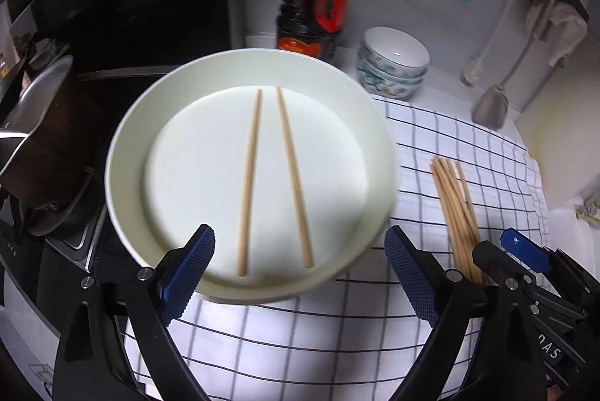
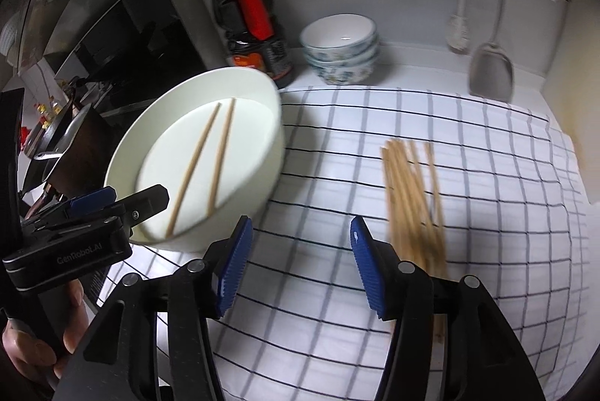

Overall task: Organize utensils
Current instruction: 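Move the open left tool back to the chopstick pile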

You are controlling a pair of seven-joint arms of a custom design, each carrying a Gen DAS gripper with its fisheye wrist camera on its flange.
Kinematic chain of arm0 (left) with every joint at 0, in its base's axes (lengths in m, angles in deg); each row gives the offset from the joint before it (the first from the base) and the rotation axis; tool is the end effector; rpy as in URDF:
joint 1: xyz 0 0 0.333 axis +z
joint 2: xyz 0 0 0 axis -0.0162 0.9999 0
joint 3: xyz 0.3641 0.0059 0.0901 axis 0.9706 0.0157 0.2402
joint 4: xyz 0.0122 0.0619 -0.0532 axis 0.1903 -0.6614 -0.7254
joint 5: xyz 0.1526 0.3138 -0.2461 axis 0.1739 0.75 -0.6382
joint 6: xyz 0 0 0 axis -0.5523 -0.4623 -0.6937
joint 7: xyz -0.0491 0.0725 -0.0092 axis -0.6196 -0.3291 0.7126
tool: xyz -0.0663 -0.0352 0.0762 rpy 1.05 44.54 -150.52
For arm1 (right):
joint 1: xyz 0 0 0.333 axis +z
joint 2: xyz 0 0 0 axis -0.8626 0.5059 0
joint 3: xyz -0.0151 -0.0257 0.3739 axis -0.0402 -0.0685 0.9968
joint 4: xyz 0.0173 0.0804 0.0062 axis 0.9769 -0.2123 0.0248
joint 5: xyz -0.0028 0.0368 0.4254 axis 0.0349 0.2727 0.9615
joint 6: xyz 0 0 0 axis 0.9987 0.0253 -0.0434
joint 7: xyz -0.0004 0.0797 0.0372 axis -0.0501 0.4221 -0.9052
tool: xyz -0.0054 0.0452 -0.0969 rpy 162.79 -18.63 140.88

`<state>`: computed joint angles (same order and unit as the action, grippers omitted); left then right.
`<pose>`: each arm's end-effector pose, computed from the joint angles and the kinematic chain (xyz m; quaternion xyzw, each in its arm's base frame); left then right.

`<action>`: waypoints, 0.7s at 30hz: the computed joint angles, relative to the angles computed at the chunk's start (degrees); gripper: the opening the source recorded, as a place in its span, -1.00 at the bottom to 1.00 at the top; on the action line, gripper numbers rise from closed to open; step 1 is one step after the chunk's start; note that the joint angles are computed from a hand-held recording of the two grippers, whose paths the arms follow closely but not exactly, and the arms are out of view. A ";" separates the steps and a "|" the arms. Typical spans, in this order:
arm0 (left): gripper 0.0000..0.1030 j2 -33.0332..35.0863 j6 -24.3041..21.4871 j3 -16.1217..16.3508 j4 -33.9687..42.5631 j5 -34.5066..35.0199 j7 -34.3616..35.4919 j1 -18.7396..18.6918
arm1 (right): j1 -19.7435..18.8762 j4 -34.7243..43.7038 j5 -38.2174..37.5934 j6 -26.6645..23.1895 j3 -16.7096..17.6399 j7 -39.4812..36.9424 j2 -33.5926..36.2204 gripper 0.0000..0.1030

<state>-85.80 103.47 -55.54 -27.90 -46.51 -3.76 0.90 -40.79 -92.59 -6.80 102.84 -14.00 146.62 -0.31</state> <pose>0.5725 -0.0590 0.6328 -0.7152 0.6397 -0.2252 0.1692 0.5596 0.2384 0.6273 -0.7232 0.6173 -0.1035 0.2921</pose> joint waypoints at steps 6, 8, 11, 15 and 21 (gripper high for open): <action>0.78 0.35 -0.04 -1.24 0.01 -1.97 1.98 -2.38 | -1.58 -4.99 -1.54 0.12 -1.40 1.84 -4.28 0.08; 0.78 0.60 -0.09 -1.70 0.14 -2.22 2.30 -3.16 | -2.28 -6.81 -2.13 0.04 -1.97 2.91 -5.69 0.08; 0.78 1.35 -0.07 -2.32 0.51 -2.60 2.34 -4.33 | -3.12 -9.12 -2.68 0.12 -2.79 3.93 -7.28 0.08; 0.78 1.82 0.65 -3.10 0.18 -2.03 1.01 -5.55 | -4.19 -11.47 -3.78 0.44 -3.72 4.23 -8.57 0.08; 0.80 4.01 3.13 -3.97 -0.44 -0.42 -2.22 -7.04 | -5.06 -14.62 -3.60 2.05 -5.31 1.82 -8.89 0.08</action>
<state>-81.79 106.59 -59.50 -28.34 -46.93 -5.97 -6.14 -45.85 -107.21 -10.40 104.89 -19.31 148.44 -9.19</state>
